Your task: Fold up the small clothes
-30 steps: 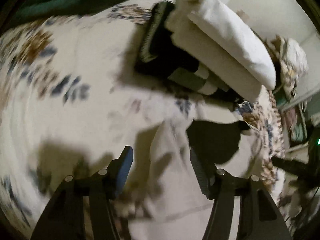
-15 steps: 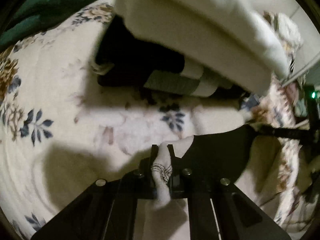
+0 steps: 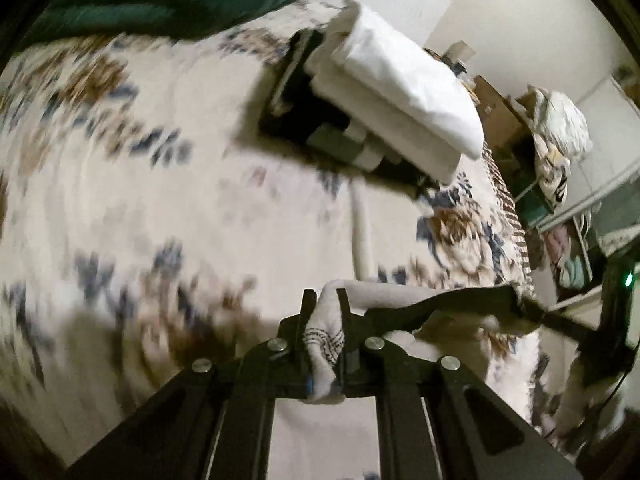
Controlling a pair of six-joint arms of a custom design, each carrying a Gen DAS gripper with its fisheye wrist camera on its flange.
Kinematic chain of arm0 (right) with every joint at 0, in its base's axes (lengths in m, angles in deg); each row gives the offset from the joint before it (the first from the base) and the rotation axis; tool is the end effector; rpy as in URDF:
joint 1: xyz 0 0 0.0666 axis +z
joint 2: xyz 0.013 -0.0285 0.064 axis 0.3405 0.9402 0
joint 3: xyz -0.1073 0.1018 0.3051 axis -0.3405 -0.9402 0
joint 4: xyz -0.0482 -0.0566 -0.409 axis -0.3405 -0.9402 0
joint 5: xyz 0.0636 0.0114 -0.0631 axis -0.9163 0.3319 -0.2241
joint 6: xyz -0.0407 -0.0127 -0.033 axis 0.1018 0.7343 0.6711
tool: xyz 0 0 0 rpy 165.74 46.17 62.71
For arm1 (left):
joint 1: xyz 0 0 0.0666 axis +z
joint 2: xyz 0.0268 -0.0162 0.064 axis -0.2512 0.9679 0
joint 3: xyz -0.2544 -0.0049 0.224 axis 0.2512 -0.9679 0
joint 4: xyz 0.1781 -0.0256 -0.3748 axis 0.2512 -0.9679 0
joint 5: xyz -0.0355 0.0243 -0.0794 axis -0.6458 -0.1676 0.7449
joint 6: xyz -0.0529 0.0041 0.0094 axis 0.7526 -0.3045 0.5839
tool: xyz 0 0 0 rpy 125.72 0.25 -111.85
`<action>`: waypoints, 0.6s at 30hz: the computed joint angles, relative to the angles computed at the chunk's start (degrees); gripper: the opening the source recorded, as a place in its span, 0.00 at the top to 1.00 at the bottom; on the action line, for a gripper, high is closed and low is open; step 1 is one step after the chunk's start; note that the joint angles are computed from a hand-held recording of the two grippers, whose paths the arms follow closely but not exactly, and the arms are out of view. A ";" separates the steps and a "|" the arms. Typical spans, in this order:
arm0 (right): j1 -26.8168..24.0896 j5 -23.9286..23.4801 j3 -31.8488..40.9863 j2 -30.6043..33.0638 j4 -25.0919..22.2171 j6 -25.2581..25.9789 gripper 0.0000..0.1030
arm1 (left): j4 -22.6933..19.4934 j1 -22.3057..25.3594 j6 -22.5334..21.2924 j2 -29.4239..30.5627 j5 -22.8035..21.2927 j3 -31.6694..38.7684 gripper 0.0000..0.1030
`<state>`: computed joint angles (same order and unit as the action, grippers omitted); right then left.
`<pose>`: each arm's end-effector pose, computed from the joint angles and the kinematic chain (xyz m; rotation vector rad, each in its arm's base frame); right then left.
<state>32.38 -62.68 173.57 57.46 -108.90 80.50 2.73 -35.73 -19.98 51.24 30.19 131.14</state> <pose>0.6054 0.1437 0.4640 -0.2483 2.7904 0.4706 0.4673 -0.1822 0.4710 -0.5732 2.5506 -0.4777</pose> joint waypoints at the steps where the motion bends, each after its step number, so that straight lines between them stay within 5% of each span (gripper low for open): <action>1: -0.15 -0.34 -6.38 -3.93 1.50 -0.04 0.93 | 0.69 -0.86 2.10 -2.05 0.04 -2.71 0.94; 3: -1.01 -1.75 -18.64 -11.50 4.05 0.00 0.93 | 0.76 -2.68 4.65 -5.05 -0.05 -6.91 0.93; 8: -2.54 -1.57 -34.80 -21.25 4.34 3.77 0.91 | -1.41 -6.01 7.51 -9.42 2.21 -14.12 0.86; 10: -2.94 -1.36 -37.32 -22.36 2.54 5.95 0.87 | -2.86 -6.56 9.23 -11.26 4.47 -16.45 0.80; 14: -4.65 -0.71 -38.91 -22.10 -3.01 8.45 0.46 | -4.83 -6.52 14.85 -16.20 7.32 -20.60 0.55; 18: -7.35 -3.71 -39.08 -22.35 -4.58 6.73 0.44 | -2.28 -5.06 21.80 -21.24 7.47 -24.74 0.50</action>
<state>25.02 -66.38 134.49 35.11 -113.48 87.23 0.45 -40.80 1.82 30.00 37.66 106.40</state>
